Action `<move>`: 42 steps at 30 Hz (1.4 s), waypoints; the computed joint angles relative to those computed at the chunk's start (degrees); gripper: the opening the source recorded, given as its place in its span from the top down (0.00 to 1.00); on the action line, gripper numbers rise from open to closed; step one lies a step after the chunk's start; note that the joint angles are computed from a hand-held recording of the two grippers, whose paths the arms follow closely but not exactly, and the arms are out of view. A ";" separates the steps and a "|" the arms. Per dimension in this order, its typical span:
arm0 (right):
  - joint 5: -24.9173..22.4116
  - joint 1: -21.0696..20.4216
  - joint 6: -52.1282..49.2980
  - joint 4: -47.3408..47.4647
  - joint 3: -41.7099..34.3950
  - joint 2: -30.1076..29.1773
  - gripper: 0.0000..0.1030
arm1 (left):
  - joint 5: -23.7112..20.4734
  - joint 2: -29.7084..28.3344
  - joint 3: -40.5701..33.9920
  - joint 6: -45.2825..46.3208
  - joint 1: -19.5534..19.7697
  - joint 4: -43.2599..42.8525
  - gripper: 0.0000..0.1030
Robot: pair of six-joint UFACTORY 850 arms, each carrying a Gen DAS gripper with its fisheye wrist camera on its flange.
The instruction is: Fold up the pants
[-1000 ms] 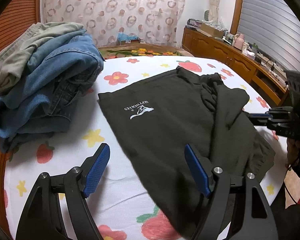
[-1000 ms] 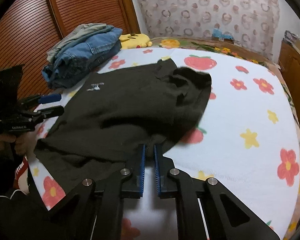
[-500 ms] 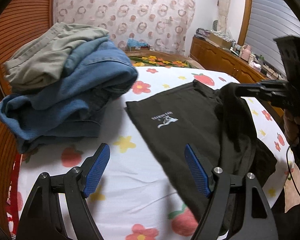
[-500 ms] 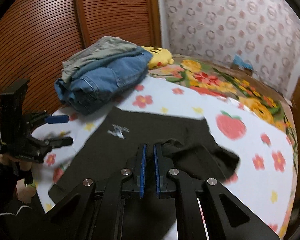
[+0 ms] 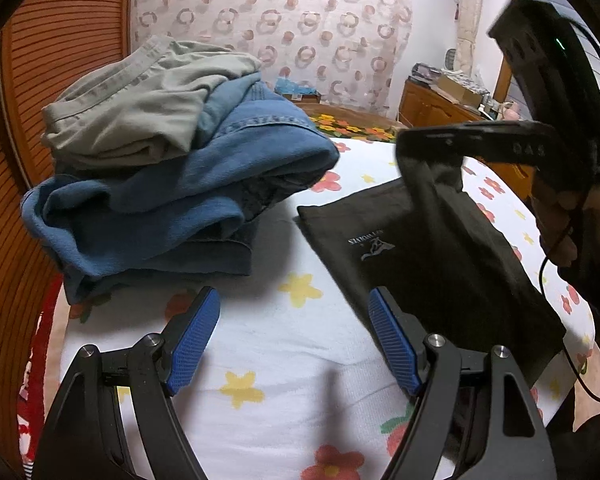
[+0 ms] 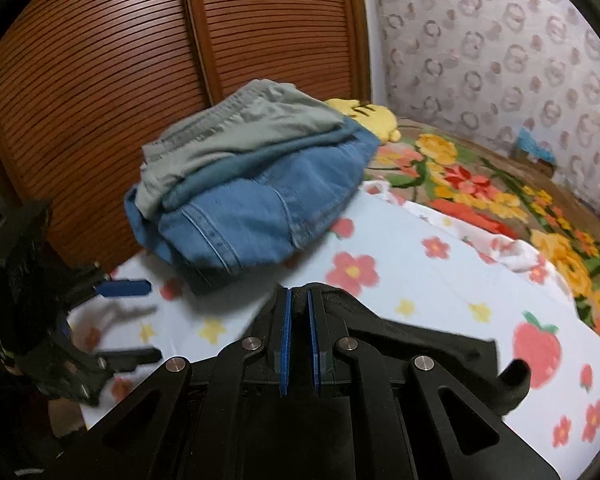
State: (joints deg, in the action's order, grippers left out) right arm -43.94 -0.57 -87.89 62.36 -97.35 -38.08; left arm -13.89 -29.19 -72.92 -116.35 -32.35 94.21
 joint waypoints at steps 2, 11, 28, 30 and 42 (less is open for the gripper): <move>-1.64 0.64 2.42 -1.10 -3.48 -2.44 0.92 | -0.16 -0.36 -0.40 0.83 -0.08 -1.18 0.25; 0.93 0.03 5.41 -2.11 -5.20 -4.34 0.80 | 0.38 -2.46 -3.38 8.90 -0.40 -8.20 0.25; 9.14 -5.92 0.17 2.81 4.51 1.18 0.79 | 2.38 -12.04 -19.08 40.71 -0.41 -35.65 0.42; 9.50 -6.05 1.62 1.13 4.15 0.72 0.79 | 1.75 -13.47 -21.23 47.75 -0.20 -42.64 0.47; 8.20 -5.85 6.48 -4.75 0.08 -3.75 0.75 | -8.53 -20.78 -31.94 57.48 0.02 -53.46 0.56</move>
